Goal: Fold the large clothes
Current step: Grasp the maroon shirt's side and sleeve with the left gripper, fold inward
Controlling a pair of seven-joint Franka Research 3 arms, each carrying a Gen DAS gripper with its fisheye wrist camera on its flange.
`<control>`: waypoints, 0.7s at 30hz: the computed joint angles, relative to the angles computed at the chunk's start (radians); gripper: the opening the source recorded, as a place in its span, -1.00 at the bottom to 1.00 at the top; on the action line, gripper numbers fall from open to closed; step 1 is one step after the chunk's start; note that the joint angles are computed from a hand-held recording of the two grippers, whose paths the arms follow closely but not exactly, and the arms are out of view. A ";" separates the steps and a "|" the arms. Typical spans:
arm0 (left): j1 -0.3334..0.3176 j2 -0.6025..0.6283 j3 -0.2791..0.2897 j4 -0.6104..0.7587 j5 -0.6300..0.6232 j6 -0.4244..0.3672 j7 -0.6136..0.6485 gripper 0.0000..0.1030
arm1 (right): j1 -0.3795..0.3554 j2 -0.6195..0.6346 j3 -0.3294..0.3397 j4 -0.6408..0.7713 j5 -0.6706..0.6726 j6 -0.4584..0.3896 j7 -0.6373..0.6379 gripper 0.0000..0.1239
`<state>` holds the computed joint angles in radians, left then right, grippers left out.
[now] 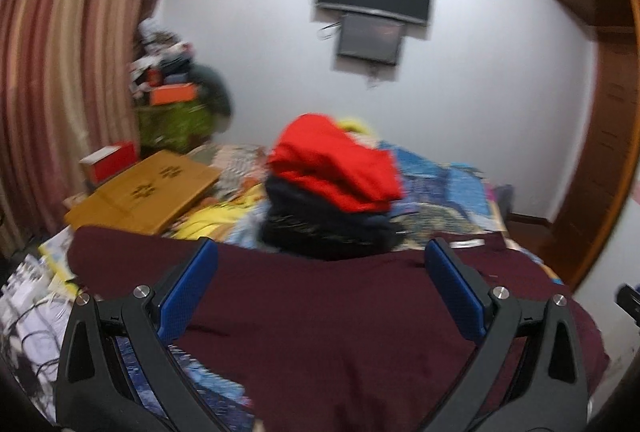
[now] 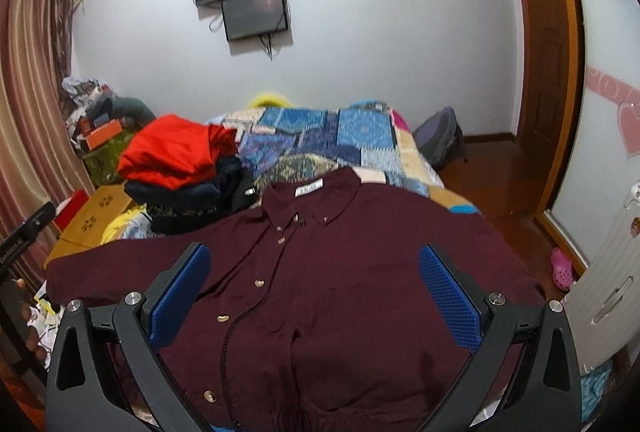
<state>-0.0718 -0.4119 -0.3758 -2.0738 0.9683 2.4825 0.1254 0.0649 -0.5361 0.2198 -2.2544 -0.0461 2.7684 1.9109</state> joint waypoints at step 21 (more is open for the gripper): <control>0.076 -0.059 0.358 -0.408 -0.654 0.139 0.058 0.75 | 0.056 0.262 -0.020 0.257 -0.173 -0.208 0.107 0.66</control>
